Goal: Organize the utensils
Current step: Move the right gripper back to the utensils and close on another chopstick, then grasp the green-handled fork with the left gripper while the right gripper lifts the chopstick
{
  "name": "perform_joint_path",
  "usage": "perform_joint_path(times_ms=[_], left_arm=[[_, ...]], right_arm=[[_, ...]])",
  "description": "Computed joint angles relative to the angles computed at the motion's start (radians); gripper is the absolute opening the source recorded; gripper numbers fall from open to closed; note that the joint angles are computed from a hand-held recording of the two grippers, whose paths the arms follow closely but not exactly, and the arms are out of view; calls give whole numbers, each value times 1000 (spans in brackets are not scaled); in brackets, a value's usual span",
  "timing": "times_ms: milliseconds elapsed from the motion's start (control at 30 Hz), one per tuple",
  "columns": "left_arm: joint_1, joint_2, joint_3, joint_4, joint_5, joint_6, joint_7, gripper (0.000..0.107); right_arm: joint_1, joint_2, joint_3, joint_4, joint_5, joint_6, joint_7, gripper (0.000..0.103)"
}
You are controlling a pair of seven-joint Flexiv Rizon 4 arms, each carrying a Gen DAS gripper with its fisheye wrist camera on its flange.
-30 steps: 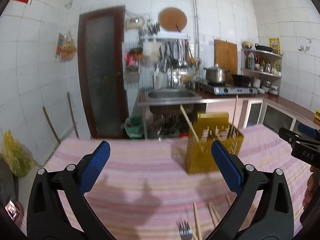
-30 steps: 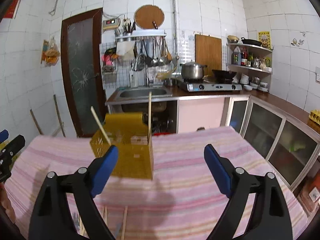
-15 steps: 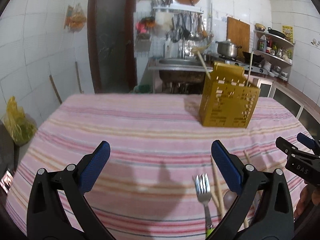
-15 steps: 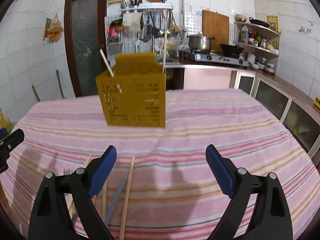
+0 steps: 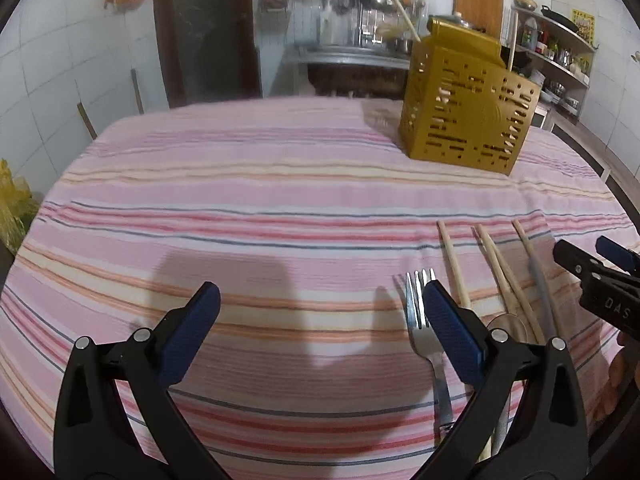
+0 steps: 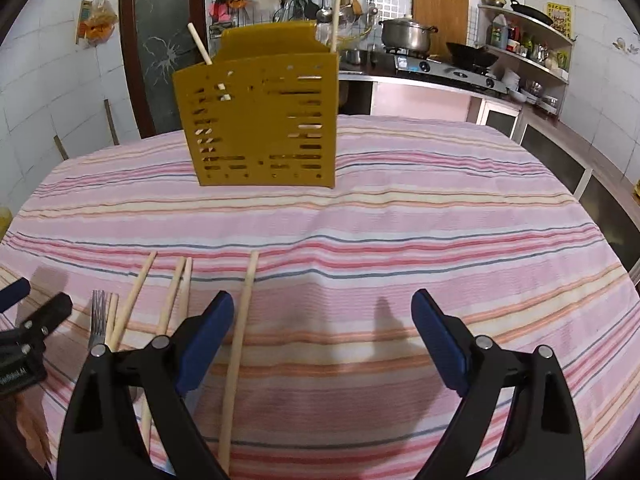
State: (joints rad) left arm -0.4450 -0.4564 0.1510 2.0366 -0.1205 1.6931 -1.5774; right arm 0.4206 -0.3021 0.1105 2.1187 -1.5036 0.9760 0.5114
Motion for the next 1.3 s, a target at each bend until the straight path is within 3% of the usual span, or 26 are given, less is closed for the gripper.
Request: perform_joint_path(times_ms=[200, 300, 367, 433, 467, 533, 600, 1033, 1233, 1300], left_arm=[[-35, -14, 33, -31, 11, -41, -13, 98], [-30, -14, 29, -40, 25, -55, -23, 98], [-42, -19, 41, -49, 37, -65, -36, 98], [-42, -18, 43, -49, 51, -69, -44, 98], [-36, -16, 37, -47, 56, -68, -46, 98], [-19, -10, 20, -39, 62, -66, -47, 98], [11, -4, -14, -30, 61, -69, -41, 98], [128, -13, -178, -35, 13, -107, 6, 97], [55, -41, -99, -99, 32, -164, -41, 80], [49, -43, -97, -109, 44, -174, -51, 69]], right_arm=[[13, -64, -13, -71, 79, -1, -100, 87], [21, -98, -16, -99, 173, 23, -205, 69], [34, -98, -31, -98, 182, 36, -217, 63], [41, -97, -40, -94, 168, 60, -219, 42], [46, -97, -42, -94, 167, 59, -224, 38], [58, -94, -43, -93, 170, 50, -234, 15], [58, -84, -45, -80, 158, 60, -213, 9], [16, -47, -37, -32, 114, 108, -153, 7], [1, -45, -38, -28, 89, 130, -129, 7], [-5, -45, -39, -27, 82, 141, -122, 7]])
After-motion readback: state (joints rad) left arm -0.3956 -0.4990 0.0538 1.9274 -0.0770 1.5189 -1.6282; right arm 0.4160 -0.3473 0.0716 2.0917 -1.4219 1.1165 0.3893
